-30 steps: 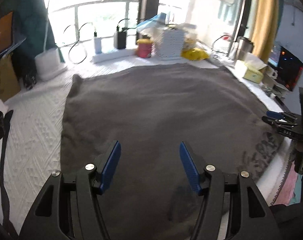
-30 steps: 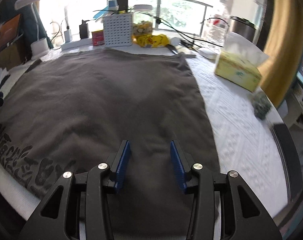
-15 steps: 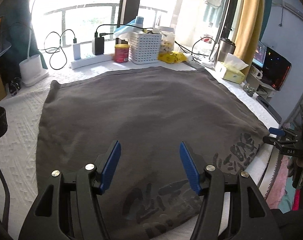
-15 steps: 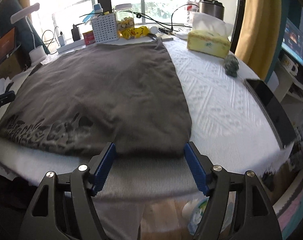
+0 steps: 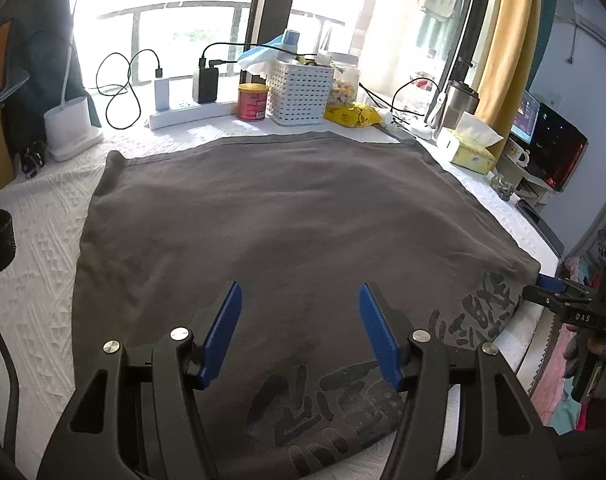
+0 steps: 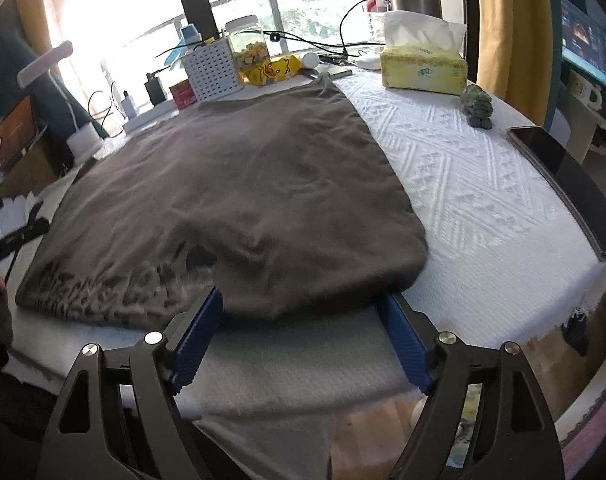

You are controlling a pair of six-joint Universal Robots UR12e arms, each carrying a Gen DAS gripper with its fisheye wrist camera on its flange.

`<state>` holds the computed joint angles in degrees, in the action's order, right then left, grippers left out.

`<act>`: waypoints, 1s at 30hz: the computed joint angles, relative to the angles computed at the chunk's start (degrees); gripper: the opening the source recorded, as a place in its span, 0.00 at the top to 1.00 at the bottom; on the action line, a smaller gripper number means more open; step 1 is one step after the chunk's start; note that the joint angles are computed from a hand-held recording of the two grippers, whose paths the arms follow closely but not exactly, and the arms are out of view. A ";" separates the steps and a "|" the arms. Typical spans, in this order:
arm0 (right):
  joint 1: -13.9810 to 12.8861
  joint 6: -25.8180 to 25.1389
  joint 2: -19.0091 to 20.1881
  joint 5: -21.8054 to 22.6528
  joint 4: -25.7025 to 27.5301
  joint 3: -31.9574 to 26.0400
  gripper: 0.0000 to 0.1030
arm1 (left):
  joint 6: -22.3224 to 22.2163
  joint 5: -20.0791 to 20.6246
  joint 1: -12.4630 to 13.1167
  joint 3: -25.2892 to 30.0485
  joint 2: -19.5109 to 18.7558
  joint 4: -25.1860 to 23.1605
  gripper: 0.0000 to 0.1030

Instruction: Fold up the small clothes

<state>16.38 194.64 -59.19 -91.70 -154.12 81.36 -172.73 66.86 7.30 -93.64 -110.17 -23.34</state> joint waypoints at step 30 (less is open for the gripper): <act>-1.64 2.43 10.94 8.34 5.58 -17.73 0.19 | -6.33 1.90 1.45 7.41 -5.30 -5.05 0.41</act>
<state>14.73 197.07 -48.25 -83.36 -148.54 63.63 -179.06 68.76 8.75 -86.23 -115.47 -28.39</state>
